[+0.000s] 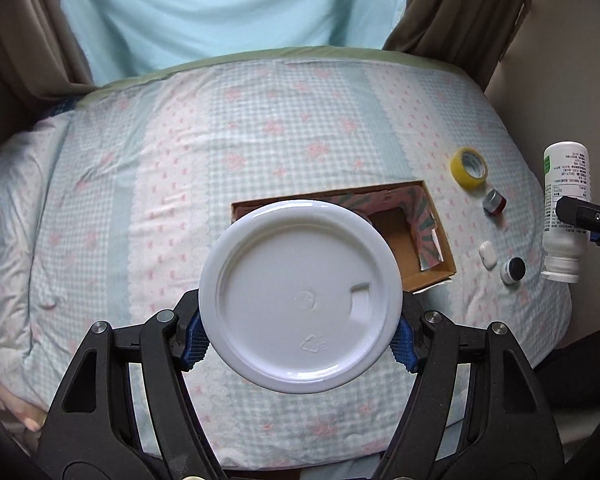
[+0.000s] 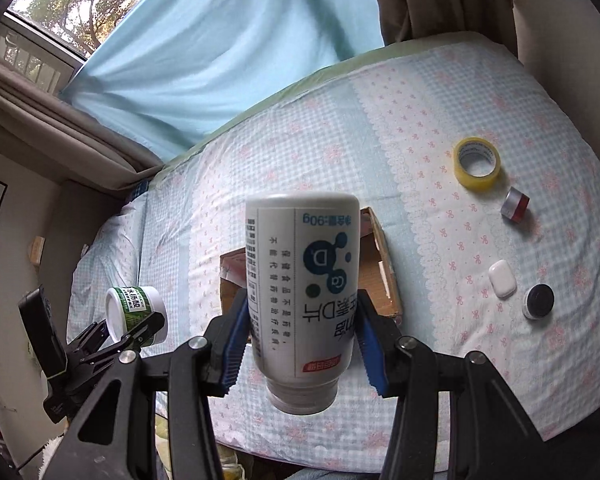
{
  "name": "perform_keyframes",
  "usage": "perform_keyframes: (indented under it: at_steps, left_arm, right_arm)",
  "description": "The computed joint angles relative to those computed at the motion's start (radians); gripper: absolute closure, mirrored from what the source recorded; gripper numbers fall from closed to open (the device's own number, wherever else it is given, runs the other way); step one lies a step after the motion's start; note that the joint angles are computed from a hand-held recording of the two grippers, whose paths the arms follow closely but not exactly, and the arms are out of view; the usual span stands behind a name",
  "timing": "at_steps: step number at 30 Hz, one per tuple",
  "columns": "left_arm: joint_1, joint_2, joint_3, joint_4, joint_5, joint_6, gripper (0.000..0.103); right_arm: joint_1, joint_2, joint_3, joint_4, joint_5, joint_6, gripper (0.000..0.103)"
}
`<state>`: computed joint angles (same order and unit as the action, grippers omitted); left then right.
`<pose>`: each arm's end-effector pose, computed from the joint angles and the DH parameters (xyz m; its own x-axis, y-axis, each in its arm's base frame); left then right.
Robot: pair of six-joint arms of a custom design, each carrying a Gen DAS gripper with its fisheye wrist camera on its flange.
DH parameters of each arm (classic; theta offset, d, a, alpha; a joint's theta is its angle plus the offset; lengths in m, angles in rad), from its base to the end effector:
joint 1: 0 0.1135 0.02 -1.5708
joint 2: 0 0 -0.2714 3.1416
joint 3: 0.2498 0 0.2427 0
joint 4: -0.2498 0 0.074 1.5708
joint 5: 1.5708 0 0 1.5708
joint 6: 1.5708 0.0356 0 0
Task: Organize rigid objects
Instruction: 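Carry both jars to the cardboard box and release them inside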
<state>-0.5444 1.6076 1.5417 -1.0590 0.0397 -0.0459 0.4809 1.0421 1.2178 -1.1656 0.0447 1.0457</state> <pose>0.2695 -0.1648 0.3302 -0.7954 0.4280 -0.4292 0.4962 0.8664 -0.0556 0.1464 0.0746 0.3564 -0.7526 0.5823 -0.3074 0.4206 0.7843 0.4561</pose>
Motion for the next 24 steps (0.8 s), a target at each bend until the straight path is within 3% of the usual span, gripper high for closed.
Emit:
perform_keyframes:
  at_steps: [6,13,18,24]
  left_arm:
    - [0.101,0.089,-0.056,0.068,0.043,0.066,0.035]
    - [0.107,0.275,0.0,0.119,0.057,0.017,0.035]
    - [0.094,0.452,0.103,0.109,0.034,-0.007,0.035]
    - [0.067,0.701,0.333,0.021,0.009,-0.037,0.035]
  right_arm:
    - [0.052,0.232,0.006,0.147,-0.036,-0.01,0.057]
    - [-0.022,0.462,0.002,0.234,-0.125,-0.158,0.057]
    - [-0.112,0.599,-0.034,0.261,-0.165,-0.292,0.057]
    - [-0.205,0.701,-0.098,0.332,-0.225,-0.341,0.057]
